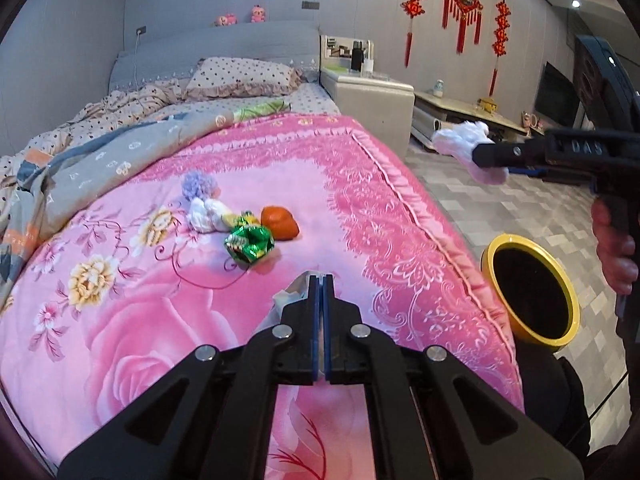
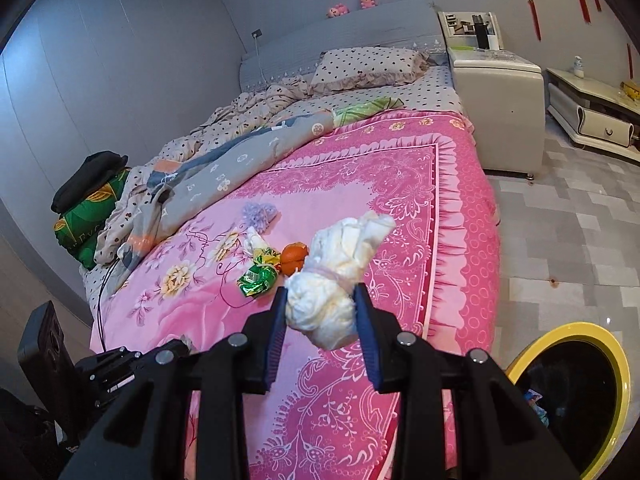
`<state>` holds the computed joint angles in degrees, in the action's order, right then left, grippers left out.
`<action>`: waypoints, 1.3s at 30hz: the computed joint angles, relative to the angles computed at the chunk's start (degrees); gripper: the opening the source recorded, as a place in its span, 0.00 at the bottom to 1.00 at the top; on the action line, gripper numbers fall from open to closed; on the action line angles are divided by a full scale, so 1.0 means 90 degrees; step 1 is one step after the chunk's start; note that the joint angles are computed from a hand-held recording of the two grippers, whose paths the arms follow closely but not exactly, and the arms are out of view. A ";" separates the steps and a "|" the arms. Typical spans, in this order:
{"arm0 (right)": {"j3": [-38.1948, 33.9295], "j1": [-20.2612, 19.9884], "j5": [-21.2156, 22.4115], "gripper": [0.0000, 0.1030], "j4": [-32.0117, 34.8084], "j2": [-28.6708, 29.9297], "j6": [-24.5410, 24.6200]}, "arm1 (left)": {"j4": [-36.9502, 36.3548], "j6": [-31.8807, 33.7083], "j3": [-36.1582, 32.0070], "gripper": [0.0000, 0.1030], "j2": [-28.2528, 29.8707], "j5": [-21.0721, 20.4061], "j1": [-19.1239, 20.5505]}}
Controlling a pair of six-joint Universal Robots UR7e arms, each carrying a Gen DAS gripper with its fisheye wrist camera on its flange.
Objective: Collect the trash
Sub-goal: 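Carry the white tissue bundle over the bin with the right tool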
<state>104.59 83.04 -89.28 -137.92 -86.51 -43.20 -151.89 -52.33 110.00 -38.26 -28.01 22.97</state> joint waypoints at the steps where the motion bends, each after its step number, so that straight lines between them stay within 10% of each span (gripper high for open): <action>1: 0.0023 -0.0032 0.0049 0.30 -0.0002 -0.0076 -0.0030 | 0.0095 -0.0040 -0.0069 0.00 -0.0004 0.0040 -0.0045; 18: -0.0050 -0.0748 0.0811 0.30 0.0196 -0.1021 -0.0255 | -0.0239 0.1038 -0.1492 0.00 0.0760 0.0358 -0.0555; 39: -0.0580 -0.1790 0.1360 0.31 0.0038 -0.1213 -0.0052 | -0.0745 0.3078 -0.4162 0.00 0.2414 -0.0408 -0.0240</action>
